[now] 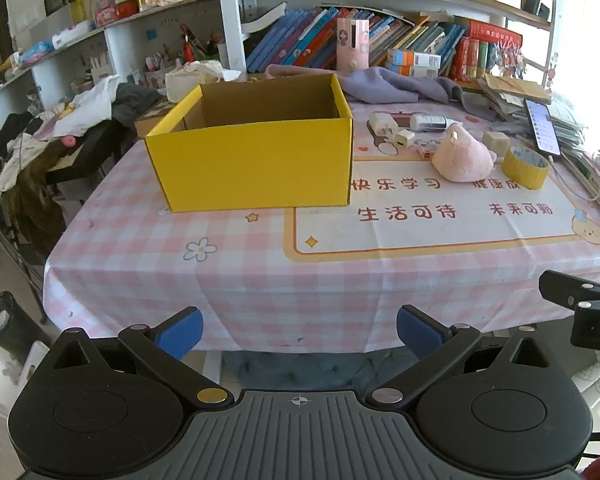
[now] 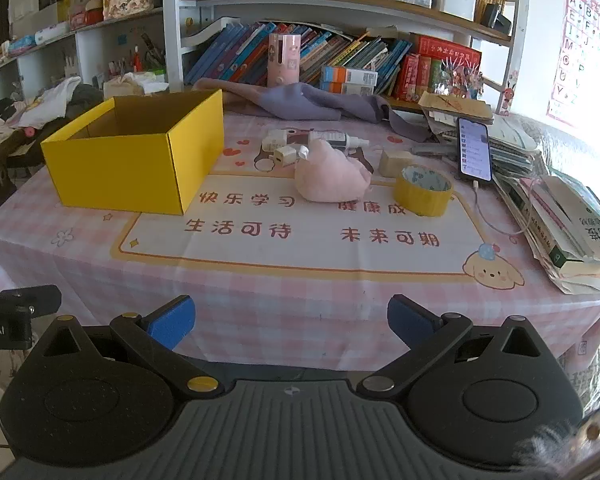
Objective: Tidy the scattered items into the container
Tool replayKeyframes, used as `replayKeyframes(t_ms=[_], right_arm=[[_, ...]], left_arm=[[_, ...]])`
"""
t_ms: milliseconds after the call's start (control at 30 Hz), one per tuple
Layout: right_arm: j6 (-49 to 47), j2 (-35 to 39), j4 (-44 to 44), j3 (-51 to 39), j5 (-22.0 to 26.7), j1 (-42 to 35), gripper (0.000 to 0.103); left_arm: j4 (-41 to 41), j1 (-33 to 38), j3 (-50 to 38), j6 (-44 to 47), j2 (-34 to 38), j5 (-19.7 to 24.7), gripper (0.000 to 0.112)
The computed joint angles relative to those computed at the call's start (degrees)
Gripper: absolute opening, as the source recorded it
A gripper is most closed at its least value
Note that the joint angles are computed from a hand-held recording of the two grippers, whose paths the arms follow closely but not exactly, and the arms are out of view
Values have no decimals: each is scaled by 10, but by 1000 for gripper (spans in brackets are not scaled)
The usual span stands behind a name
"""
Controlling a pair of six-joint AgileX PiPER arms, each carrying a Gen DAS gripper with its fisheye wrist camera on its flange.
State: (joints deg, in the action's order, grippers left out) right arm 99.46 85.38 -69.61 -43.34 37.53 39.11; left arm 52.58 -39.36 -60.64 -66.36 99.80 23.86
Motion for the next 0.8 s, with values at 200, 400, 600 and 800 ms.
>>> replayKeyframes(t_ms=[200,400,600,800], right_arm=[[-6,5,8,-3,1,1,103],[-8,5,9,-4,0,0,103],[-22,10,19,-11,-3,-3,103],[-26,19,20,-20,1,0,103]], left_arm=[[-1,-10,-12,3,5,8,103],[-2,-8,-12,8,5,3,103],[-14,-3,-13,24,7,-7,103],[-18,0,-14,29,11,-13,103]])
